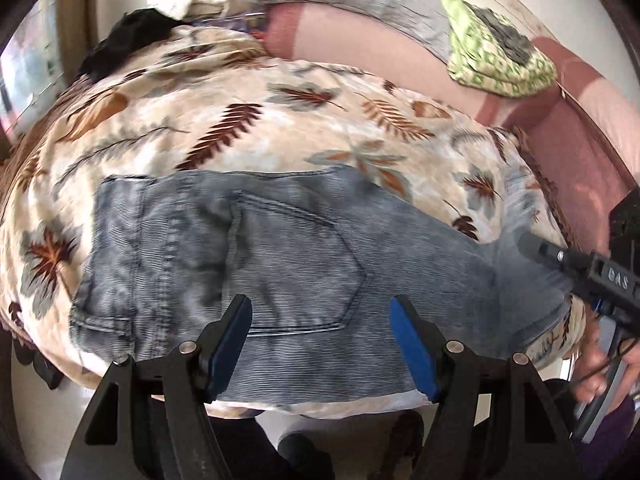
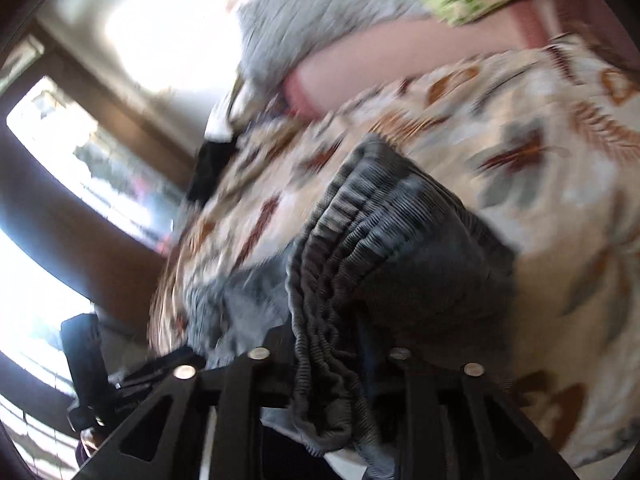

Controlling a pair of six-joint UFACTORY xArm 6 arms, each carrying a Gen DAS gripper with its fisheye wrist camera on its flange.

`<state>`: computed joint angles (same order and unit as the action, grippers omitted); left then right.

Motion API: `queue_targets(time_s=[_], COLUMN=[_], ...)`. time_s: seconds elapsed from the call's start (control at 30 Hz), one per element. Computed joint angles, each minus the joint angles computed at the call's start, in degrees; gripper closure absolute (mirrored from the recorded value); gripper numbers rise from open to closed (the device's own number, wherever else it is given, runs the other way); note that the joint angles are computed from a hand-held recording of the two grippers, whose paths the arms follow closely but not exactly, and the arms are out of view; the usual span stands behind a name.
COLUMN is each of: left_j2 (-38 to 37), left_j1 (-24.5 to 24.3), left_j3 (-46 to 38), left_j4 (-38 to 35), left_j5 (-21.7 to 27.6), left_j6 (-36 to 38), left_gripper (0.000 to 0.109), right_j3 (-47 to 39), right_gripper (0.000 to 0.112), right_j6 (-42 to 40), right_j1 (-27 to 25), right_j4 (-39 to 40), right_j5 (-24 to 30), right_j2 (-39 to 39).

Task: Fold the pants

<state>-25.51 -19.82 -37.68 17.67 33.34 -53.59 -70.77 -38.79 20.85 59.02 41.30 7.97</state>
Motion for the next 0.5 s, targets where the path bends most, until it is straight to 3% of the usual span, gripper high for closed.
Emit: queue_targets(time_s=[0.03,0.07,0.2,0.4,0.5], left_j2=[-0.5,-0.9,-1.3,5.6,10.0], left_j1=[0.3,0.6,0.7,-2.6,-5.5], left_j3=[0.4,0.9,1.8,-1.7,-5.3], left_j4=[0.2,0.0,-0.6,-5.5,-4.1], left_j5=[0.3,0.6,0.2,-3.3,-3.2], left_j6=[-0.3,-0.1,0.7,6.0,6.3], left_gripper=[0.037,0.037,0.037,0.037,0.037], right_j3=[-0.8,-1.1,0.7,4.8,7.0], right_gripper=[0.053,0.045,0.045,0.045,0.045], right_j6=[-0.3,-1.3,-6.8,-5.2,-6.3], right_j1=[0.6,0.8,-0.3,-5.8,-9.4], right_j4=[1.0,2.9,11.6,13.2,15.0], right_j5=[2.2,3.6,4.2,0.9,2.3], right_j2=[1.1,1.6,0.9,-0.8,-0.8])
